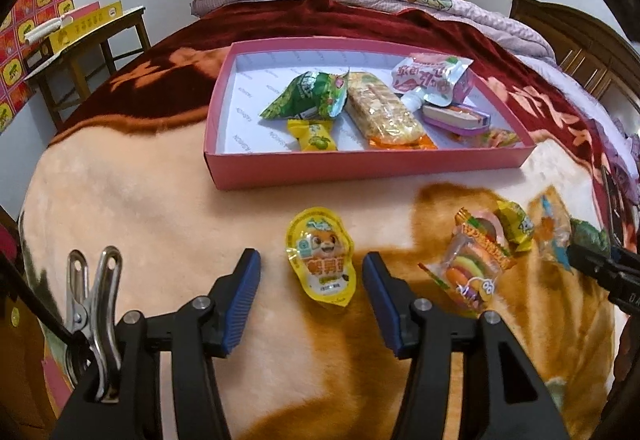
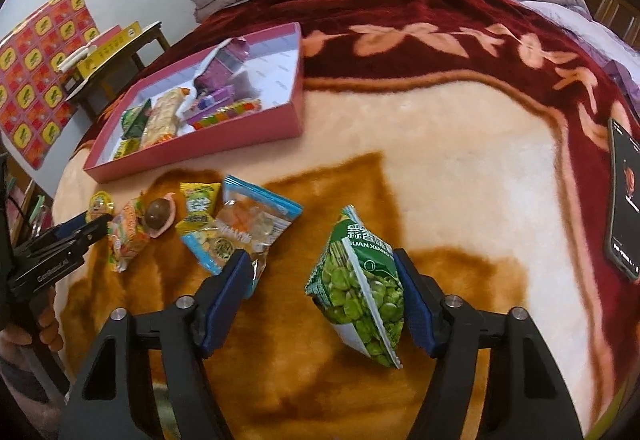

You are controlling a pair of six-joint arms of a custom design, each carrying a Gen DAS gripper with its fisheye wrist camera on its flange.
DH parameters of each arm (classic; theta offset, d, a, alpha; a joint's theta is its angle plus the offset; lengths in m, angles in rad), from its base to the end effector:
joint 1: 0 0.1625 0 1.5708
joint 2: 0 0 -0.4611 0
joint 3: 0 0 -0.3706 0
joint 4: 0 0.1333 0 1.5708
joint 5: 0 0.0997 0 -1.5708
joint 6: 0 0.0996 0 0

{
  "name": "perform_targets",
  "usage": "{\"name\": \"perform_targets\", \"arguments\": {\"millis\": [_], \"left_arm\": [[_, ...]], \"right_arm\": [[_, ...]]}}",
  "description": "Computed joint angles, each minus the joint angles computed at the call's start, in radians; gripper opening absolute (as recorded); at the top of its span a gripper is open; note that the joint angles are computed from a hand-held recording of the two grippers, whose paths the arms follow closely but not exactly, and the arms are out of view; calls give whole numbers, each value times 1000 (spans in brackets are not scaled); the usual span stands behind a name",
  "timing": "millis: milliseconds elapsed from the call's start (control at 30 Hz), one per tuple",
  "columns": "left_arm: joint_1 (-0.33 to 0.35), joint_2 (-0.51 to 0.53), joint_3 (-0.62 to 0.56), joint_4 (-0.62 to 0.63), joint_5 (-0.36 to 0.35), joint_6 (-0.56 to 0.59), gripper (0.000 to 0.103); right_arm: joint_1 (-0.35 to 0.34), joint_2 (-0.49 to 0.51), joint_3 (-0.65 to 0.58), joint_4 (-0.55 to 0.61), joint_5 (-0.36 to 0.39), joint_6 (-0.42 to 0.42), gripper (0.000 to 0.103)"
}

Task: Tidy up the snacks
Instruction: 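Close the right tool on the green pea bag while the left tool grasps the yellow cartoon jelly cup, then carry the pea bag and jelly cup over the pink tray and lower them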

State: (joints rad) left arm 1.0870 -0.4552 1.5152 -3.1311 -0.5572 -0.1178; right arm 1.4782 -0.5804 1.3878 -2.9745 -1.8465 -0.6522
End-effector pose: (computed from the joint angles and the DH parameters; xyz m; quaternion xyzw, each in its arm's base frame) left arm -0.1365 -0.7281 0.0435 0.0360 0.8548 -0.3460 0.3850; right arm 0.0338 -0.7846 0.1243 0.2227 -0.9211 0.2232 0.2282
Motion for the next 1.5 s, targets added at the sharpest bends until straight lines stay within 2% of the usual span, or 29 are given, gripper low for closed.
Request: {"name": "perform_targets", "arguments": {"millis": [200,400,433,500,633,700,733,1200,1500], "left_arm": [[1,15,-17,1,-6,30,75],[-1,11,-22,44,1,-21,76],[-2,12,-21,39,6,-23,74],[-6,19,-21,21,28,-11,64],[-9,16,-3,-30,18,18,47],[-8,10,6,-46,9,18,33],[-8,8,8,-47,8,14,31],[-22,-41,90,-186,-32,47,29],[-33,-54,86,-234,-40,93,29]], "right_arm": [[-6,-1,10,-24,14,-4,66],[-7,-1,18,-48,11,0,58],[-8,-2,20,-55,11,3,56],[-9,-2,24,-68,13,5,52],[-10,0,26,-90,11,5,40],[-12,-1,25,-88,16,13,40],[-13,-2,25,-87,19,16,39],[-8,-27,59,-95,81,18,37],[-1,-35,62,-94,108,16,37]]}}
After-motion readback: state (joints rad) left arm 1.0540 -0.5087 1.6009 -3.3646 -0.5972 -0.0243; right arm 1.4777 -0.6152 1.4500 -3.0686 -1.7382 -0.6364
